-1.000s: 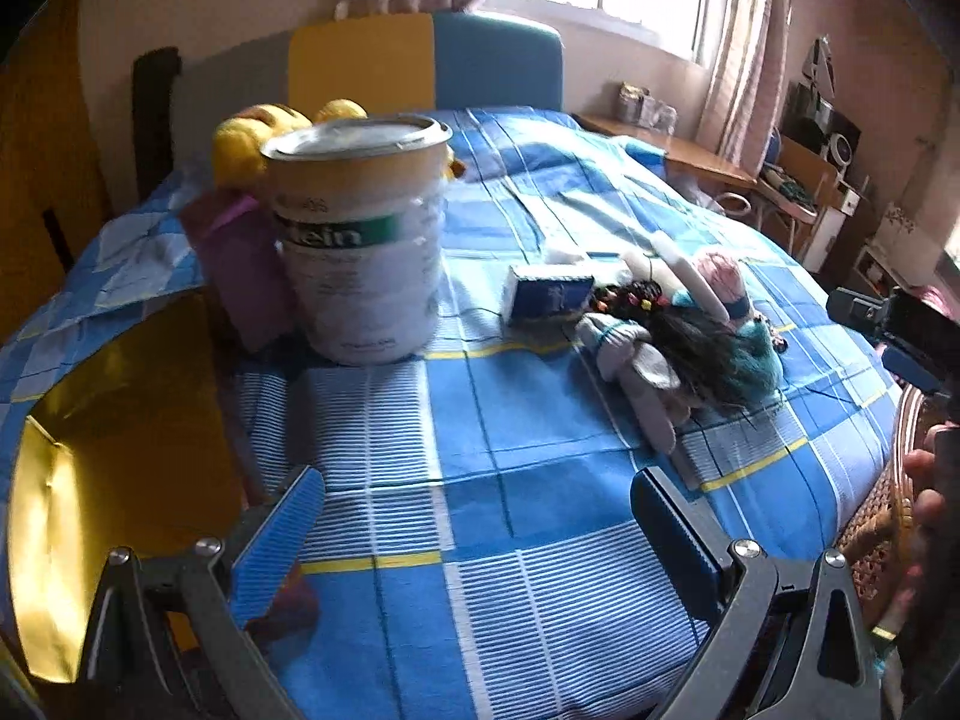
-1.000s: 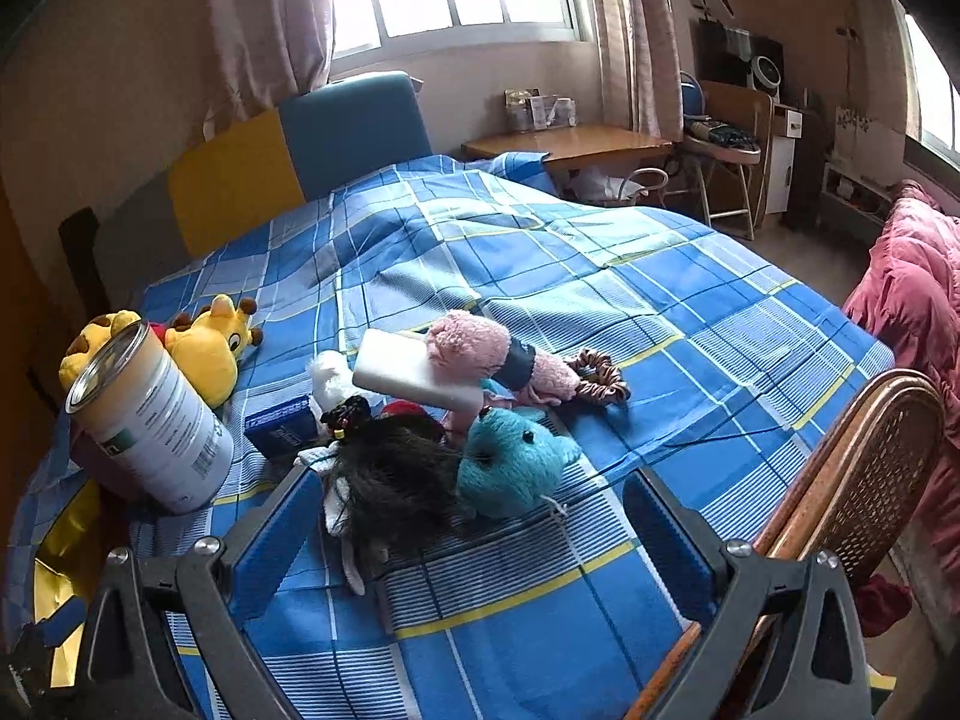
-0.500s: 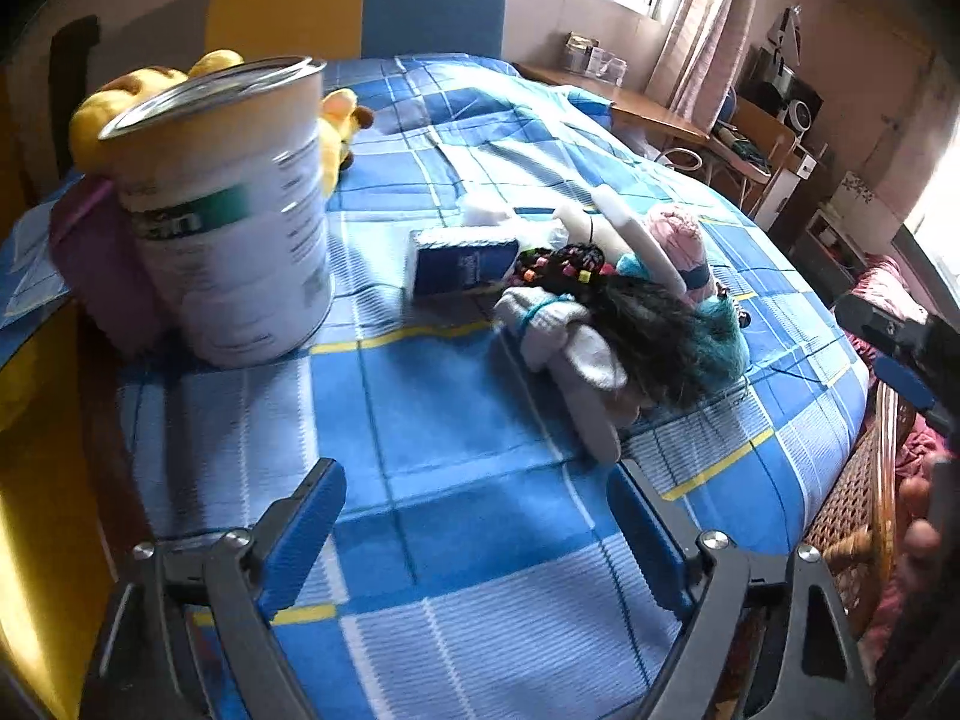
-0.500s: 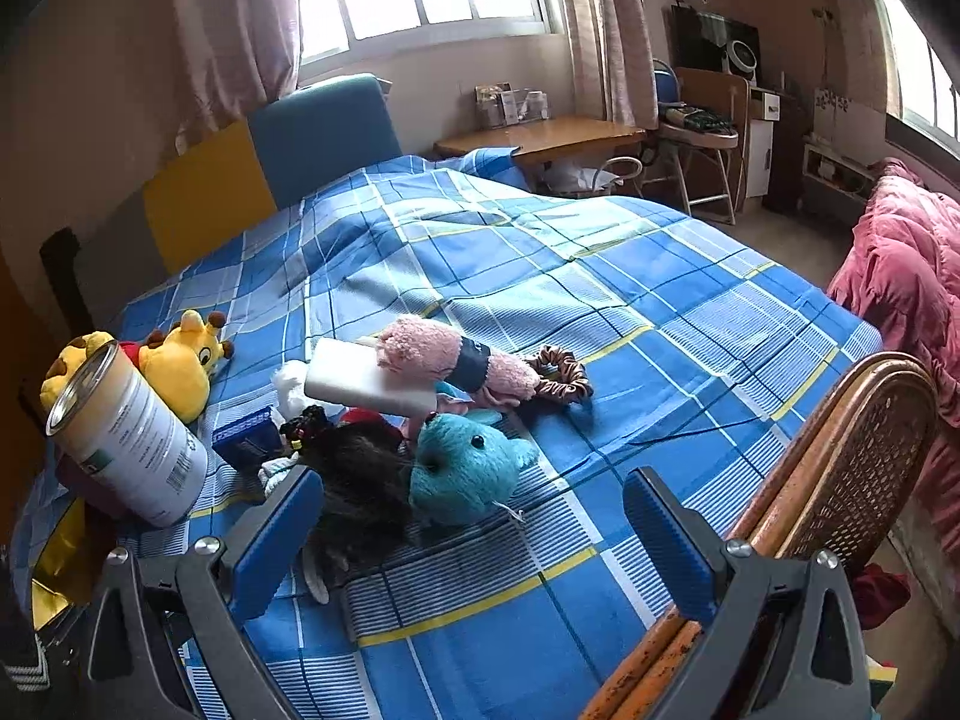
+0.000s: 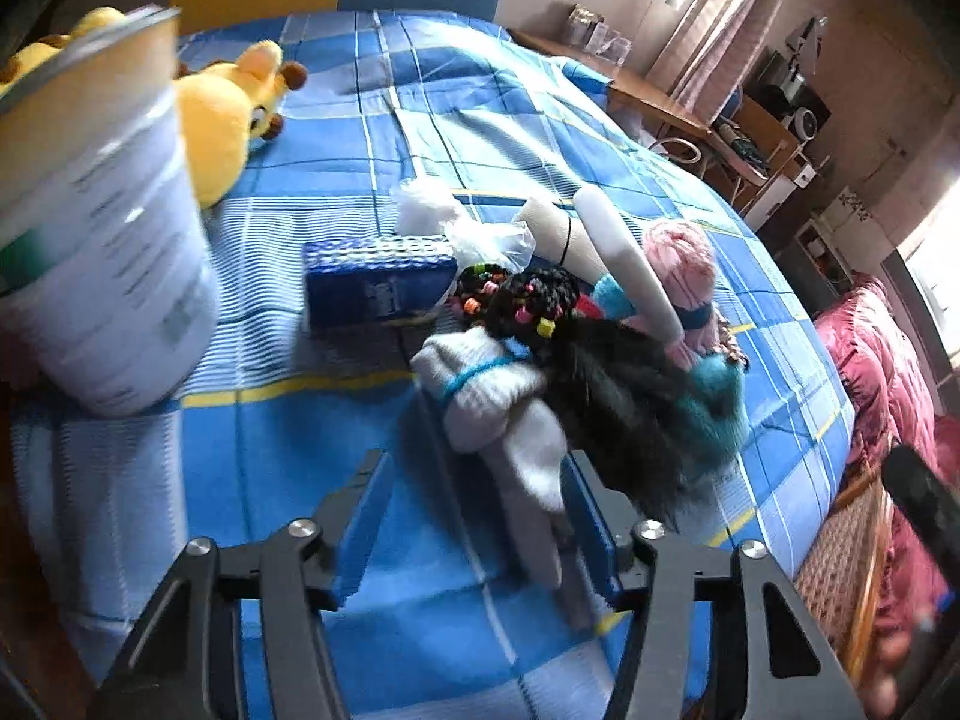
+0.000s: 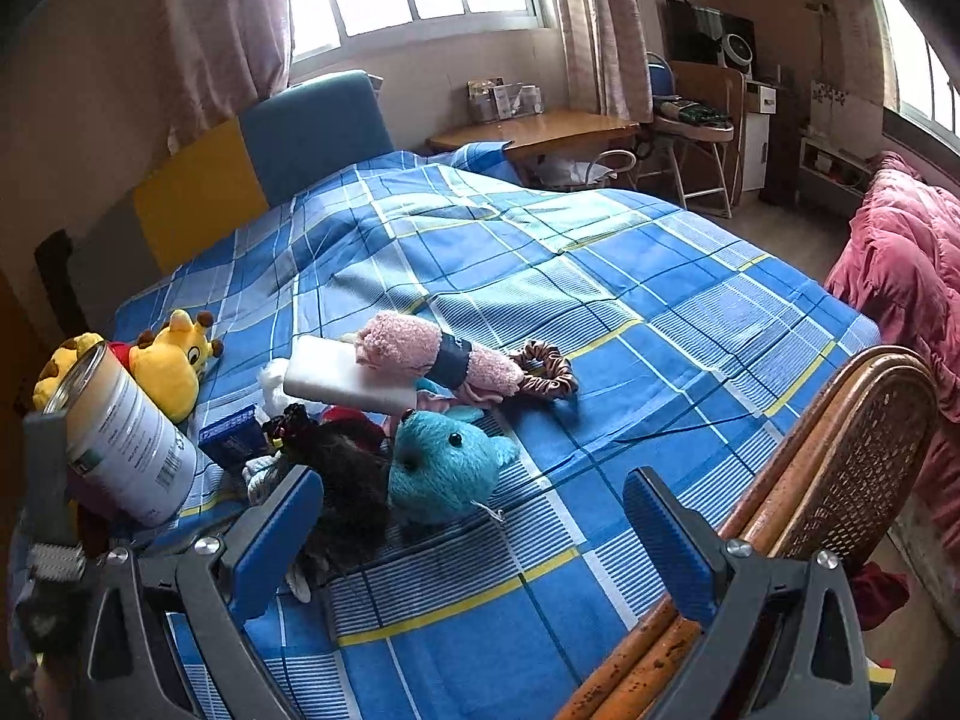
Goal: Organize soft objects
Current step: 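Grasp the white knit sock with the left gripper while the right gripper grasps the black-haired doll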
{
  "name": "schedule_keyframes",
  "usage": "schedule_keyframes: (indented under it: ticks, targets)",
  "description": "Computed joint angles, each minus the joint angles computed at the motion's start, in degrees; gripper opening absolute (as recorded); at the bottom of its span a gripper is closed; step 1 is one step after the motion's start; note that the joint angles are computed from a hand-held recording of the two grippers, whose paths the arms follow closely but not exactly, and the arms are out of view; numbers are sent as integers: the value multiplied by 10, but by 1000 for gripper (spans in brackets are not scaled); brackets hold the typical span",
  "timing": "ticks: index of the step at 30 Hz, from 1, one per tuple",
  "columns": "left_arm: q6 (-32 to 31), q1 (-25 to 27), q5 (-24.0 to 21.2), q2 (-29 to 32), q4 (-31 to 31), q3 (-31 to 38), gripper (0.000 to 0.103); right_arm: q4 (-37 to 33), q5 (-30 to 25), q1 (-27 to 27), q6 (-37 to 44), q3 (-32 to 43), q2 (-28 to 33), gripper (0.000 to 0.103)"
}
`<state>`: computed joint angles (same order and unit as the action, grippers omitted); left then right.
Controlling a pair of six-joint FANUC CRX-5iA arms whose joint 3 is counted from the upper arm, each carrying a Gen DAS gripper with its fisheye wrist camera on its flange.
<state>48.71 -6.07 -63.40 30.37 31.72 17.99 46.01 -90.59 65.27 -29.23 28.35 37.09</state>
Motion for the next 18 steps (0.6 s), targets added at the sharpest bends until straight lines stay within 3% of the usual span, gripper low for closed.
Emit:
schedule_keyframes:
  ticks: [7, 12, 14, 18]
  targets:
    - [66, -24, -17, 52, -28, 71, 58, -7, 20, -5, 8, -9, -3, 102]
    - [73, -30, -14, 73, -19, 86, 59, -7, 27, -7, 20, -8, -3, 101]
    - [50, -28, -15, 76, -6, 80, 47, -8, 34, -8, 20, -12, -5, 97]
    - [-2, -14, 3, 56, 31, 36, 40, -14, 52, -10, 20, -23, -12, 87]
